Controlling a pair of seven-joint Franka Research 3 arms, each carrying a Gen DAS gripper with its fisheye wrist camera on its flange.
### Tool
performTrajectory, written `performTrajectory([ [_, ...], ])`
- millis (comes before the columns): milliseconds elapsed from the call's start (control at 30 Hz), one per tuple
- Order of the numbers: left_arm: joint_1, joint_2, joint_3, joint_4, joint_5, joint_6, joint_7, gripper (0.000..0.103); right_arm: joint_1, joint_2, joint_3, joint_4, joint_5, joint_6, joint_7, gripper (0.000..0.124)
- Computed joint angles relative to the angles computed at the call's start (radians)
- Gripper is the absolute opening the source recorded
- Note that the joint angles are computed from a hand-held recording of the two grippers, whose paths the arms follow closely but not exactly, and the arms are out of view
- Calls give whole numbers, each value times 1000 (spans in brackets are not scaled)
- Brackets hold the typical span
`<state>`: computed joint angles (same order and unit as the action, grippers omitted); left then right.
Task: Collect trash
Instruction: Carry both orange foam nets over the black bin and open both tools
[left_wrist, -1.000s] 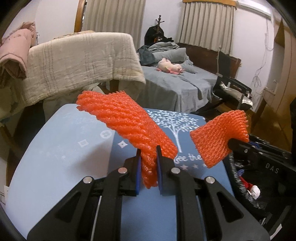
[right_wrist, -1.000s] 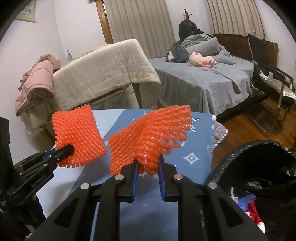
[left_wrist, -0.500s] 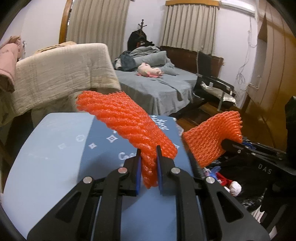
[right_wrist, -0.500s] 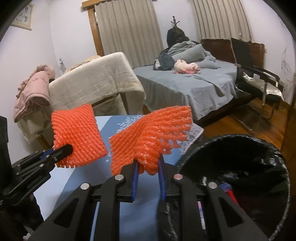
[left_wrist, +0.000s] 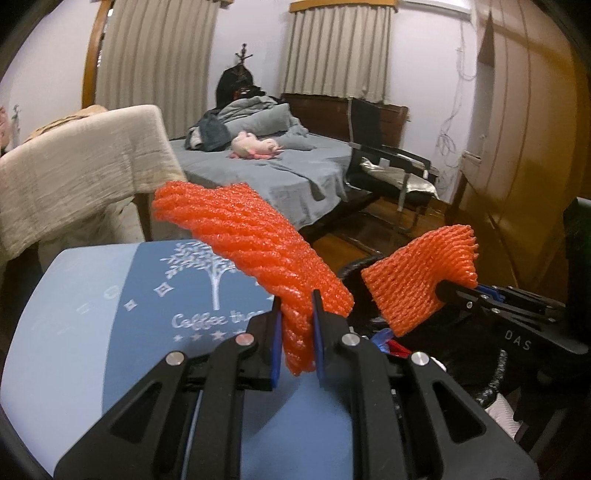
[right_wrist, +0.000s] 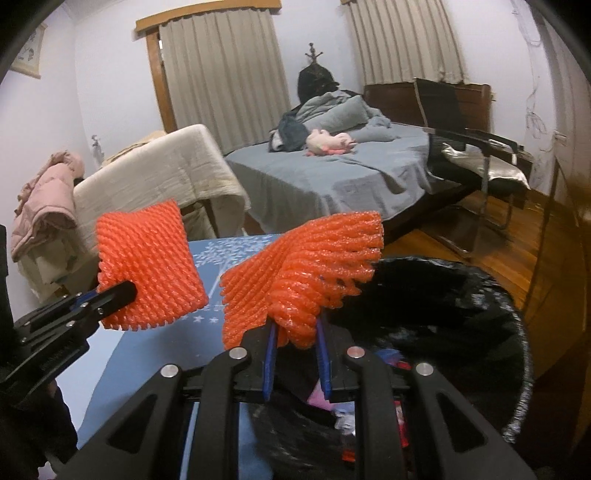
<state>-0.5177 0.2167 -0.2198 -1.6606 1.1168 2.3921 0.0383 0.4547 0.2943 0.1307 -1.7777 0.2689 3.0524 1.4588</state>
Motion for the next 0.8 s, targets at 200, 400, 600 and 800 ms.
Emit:
performTrajectory([
  [200,-26,71,5,89,-9,21,59,13,-2,-42,-41,-65,-17,33,30,19],
  [400,-66,154,33,195,-39,46,133,13,-3,-78,-83,-124,-57,57,86,19],
  [600,-101,254,66,312,-97,84,230,13,21,-94,-156,-160,-151,62,189,19],
  [800,-121,352,94,422,-191,119,343,13,11,-91,-185,-173,-214,56,261,19],
])
